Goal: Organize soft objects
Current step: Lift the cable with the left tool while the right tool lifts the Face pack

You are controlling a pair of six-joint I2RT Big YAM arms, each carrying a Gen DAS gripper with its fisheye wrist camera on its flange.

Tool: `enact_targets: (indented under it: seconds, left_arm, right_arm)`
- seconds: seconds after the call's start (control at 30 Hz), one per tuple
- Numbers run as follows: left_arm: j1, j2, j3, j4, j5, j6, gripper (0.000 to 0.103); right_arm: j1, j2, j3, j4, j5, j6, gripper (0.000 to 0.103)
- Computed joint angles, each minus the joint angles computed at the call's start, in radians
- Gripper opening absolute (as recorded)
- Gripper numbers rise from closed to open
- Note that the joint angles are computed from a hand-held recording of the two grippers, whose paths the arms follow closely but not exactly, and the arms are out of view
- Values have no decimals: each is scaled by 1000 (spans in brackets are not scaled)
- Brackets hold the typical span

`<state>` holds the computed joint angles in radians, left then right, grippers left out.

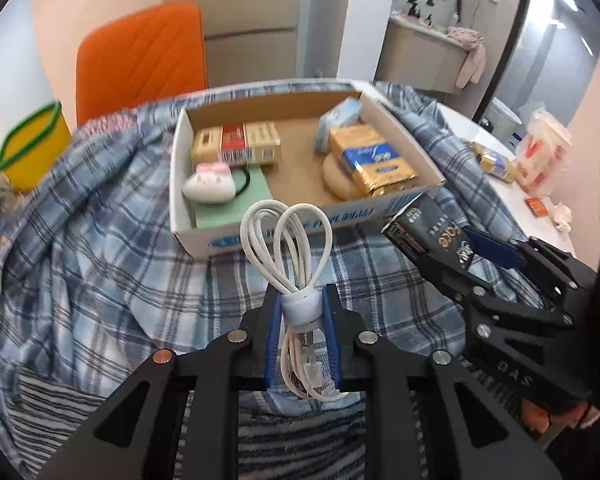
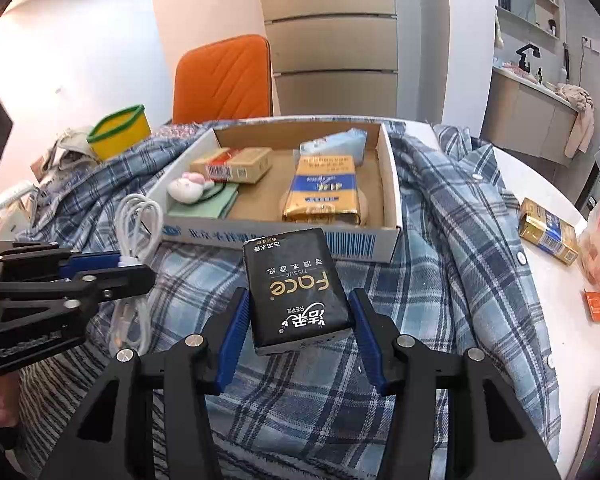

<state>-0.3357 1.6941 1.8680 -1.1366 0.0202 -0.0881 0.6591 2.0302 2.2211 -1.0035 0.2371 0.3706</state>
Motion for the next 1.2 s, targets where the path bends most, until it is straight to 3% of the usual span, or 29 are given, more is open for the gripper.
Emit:
enact_targets:
  seconds: [0.13, 0.27, 0.37, 0.53, 0.6, 0.63, 0.73, 0.83, 0.9, 1.0, 1.13, 1.2]
  left_arm:
    - [2, -38, -23, 72, -22, 18, 18]
    - [11, -86, -61, 198, -7, 28, 19]
    - [11, -102, -63, 271, -13, 42, 19]
    - [25, -81, -11, 294, -7, 31, 19]
    - [26, -76, -2, 295, -7, 38, 19]
    - [26, -74, 3, 290, -5, 43, 19]
    - [22, -73, -4, 286, -3, 48, 19]
    - [19, -69, -16, 284, 1, 48, 19]
    - [19, -62, -18, 279, 2, 49, 19]
    - [16, -61, -30, 286, -2, 52, 19]
    - [11, -55, -37, 287, -6, 56, 19]
    - [12, -53, -40, 288, -5, 55, 19]
  right_arm:
    - [5, -47, -67, 92, 30, -7, 53]
    - [15, -84, -90, 152, 114, -17, 52]
    - [16, -82, -39, 131, 130, -26, 52]
    - [9, -62, 55, 89, 126, -60, 48]
    - [-1, -54, 77, 71, 81, -60, 48]
    - [-5, -46, 91, 57, 65, -54, 48]
    - [-25, -3, 144, -31, 19, -7, 63]
    - [-39, 7, 120, -46, -28, 22, 63]
    - [-45, 54, 172, -121, -62, -14, 63]
    - [-37, 134, 274, -258, -39, -80, 63]
    - [-40, 222, 398, -396, -65, -83, 63]
    - [-40, 272, 484, -470, -56, -73, 57]
